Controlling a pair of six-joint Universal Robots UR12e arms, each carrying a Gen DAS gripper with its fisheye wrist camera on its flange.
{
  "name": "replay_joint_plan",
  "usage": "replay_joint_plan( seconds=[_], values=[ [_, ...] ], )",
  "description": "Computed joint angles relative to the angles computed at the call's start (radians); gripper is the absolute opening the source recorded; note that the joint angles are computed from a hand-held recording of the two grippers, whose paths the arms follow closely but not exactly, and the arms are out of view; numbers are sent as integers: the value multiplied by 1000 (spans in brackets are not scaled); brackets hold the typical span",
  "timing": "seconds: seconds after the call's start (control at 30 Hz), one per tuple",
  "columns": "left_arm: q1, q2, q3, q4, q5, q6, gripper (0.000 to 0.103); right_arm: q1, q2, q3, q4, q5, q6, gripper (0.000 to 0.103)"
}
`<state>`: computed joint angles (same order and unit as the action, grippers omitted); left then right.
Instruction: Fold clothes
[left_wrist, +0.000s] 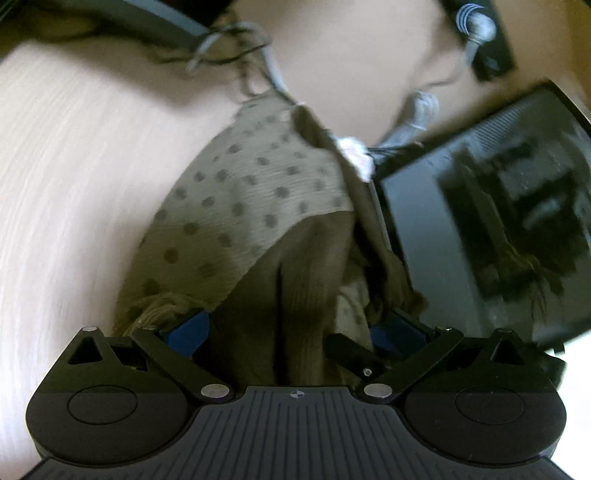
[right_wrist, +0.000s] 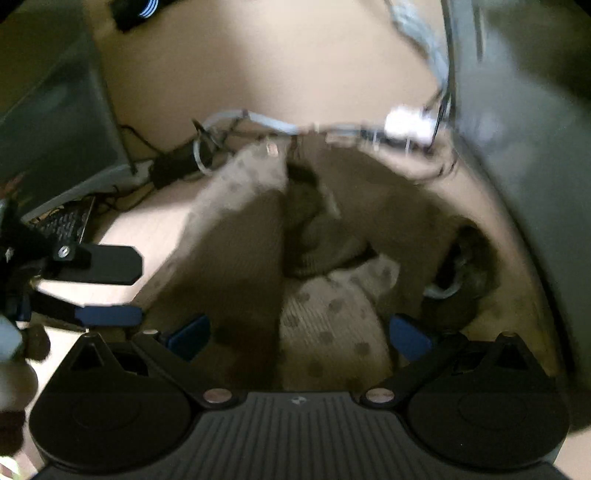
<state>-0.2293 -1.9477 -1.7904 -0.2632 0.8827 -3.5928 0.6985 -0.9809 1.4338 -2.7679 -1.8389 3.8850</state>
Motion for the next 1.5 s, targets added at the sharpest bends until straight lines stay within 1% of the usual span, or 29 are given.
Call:
replay_joint_plan(
  seconds=[0.03,0.07,0.13,0.23,0.3,0.43,0.5,0.53,0.6,0.63,0.7,0.73,0.77,0.8,0.83,0.87,0.9,0.93,0.97,1.0,1.03,1.1,1.13,1.2,1.27,1.33,1.4,1.43,1.5],
  values=[
    [4,0,-4,4,-10,-3,103,-9,5,2,-16,25,10,103],
    [9,6,-11,7,-12,5,103,-8,6,6,-39,26,14,103],
    [20,33,-31,8,17,39,103,-8,3,15,-61,73,25,103],
    [41,81,-70,3,70,96,103,7,5,24,-106,130,54,103],
    [65,115,-101,-37,68,132,103,22,10,21,-123,154,64,103],
    [101,172,-148,-124,17,208,103,67,26,-18,-69,82,56,103],
    [101,197,-162,-151,9,269,103,73,25,-36,-11,93,20,103],
    [94,205,-160,-169,20,298,103,72,18,-36,5,94,15,103],
    [74,213,-152,-206,59,354,103,73,-6,-4,-27,45,77,103],
    [57,213,-145,-221,98,383,102,74,-17,11,-42,19,108,103],
    [27,210,-137,-238,163,431,93,79,-34,29,-50,-52,121,103],
    [13,207,-132,-252,192,456,79,85,-41,34,-46,-95,111,103],
    [-2,203,-126,-267,220,482,74,90,-47,37,-43,-132,101,103],
    [-20,197,-120,-270,266,508,74,92,-50,39,-40,-157,94,103],
    [-41,189,-114,-267,322,534,65,95,-52,40,-38,-179,88,103],
    [-58,182,-114,-251,370,563,42,98,-52,38,-34,-200,80,103],
    [-72,177,-117,-224,411,594,31,103,-50,32,-25,-225,70,103],
    [-81,175,-122,-191,446,617,14,108,-45,24,-13,-250,58,103],
    [-75,179,-127,-154,450,617,10,113,-39,11,3,-274,39,103],
    [-64,183,-130,-115,442,607,10,119,-35,1,16,-297,9,103],
    [-51,189,-134,-47,455,579,10,124,-34,0,17,-315,-27,103],
    [-27,195,-130,95,566,510,9,136,-30,-4,15,-370,-116,103],
    [-13,197,-122,132,617,473,9,140,-27,-9,20,-390,-150,103],
    [19,196,-107,140,668,407,9,138,-18,-21,27,-397,-196,103],
    [31,189,-104,145,727,387,9,132,-7,-38,38,-388,-231,102],
    [40,189,-113,138,741,377,9,121,10,-64,66,-369,-265,97],
    [50,191,-123,128,746,368,9,104,29,-99,122,-318,-295,82],
    [59,195,-129,117,731,359,9,96,38,-116,147,-285,-311,78],
    [77,204,-140,89,692,340,9,78,57,-154,201,-201,-367,57]
  ],
)
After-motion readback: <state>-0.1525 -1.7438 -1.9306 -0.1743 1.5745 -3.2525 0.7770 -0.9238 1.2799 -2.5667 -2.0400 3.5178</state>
